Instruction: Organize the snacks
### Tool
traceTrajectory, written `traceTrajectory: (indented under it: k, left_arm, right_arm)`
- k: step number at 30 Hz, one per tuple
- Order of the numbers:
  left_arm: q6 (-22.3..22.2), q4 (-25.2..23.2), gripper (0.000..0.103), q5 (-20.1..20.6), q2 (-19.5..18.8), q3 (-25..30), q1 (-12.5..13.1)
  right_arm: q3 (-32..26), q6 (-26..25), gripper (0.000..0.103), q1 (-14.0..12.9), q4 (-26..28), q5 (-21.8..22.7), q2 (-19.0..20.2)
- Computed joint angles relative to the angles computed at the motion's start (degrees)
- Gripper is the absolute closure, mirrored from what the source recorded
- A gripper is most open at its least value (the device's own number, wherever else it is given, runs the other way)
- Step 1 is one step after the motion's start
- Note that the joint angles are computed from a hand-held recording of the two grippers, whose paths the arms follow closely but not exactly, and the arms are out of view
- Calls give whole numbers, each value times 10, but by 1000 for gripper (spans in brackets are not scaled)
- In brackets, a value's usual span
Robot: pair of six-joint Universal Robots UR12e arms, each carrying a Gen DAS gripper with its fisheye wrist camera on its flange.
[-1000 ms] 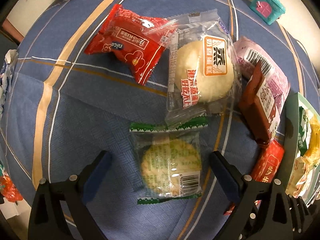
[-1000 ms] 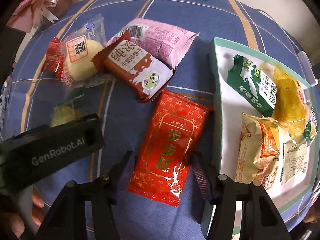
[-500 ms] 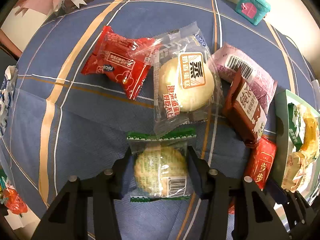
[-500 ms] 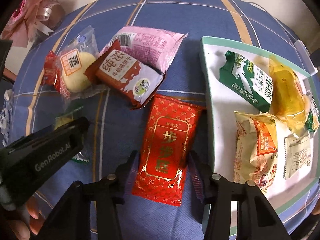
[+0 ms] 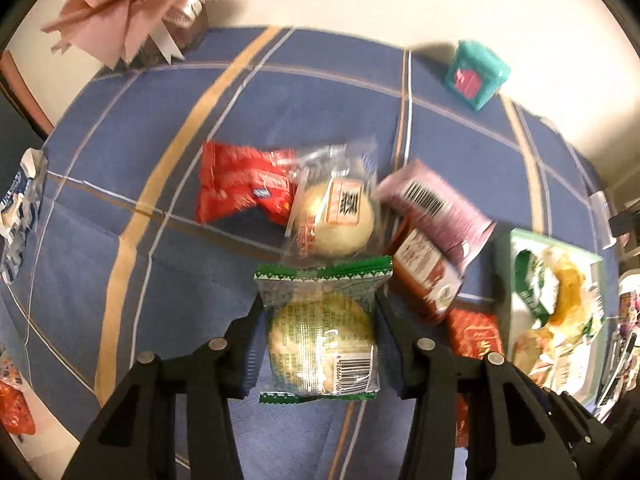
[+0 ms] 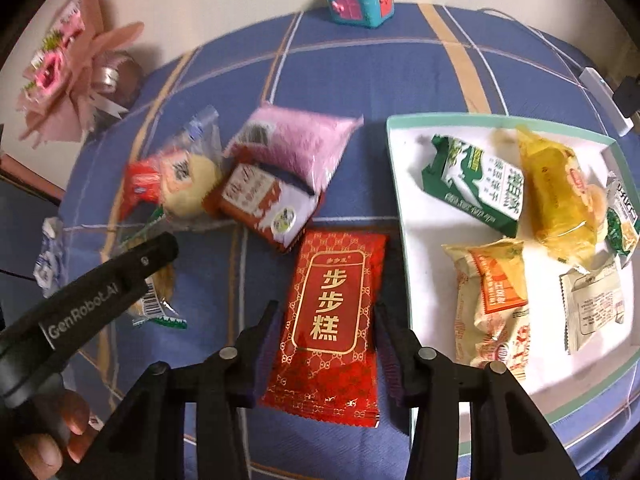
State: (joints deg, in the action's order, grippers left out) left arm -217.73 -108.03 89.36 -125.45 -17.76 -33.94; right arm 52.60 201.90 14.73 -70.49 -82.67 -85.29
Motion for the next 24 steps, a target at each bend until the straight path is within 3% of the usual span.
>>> traceTrajectory:
  k: [3,4,5,10,18,21,22,24]
  left_arm:
    - [-5,2,52,8,0,16,0]
    - [-22,10,52,19,15,-4,-10]
    - [-23,12,52,23,17,-2,-10]
    - [-39,25,52,37,39,-32,-19]
    - [-47,1,52,5,47,-62,-15]
    - [-48,-5,52,-3,48,-67,-14]
    - [-48,-6,52,-6,48,-69,-14]
    - [-49,-6,52,-10,51,-75,-14]
  right_arm:
    - [-6,-2,57,-10,-14,15,-4]
    - [-8,-4,61,-13,-18,17,-4]
    - [-10,-3,75,-11,-21,15,-4]
    - [-14,-2,75,-16,-29,27,-9]
    - [7,23,73,-12,9,38,-16]
    - [5,19,60,-5,33,39,-9]
    - [5,21,49,-3,40,39,-8]
    - [6,24,44,1,49,39,-5]
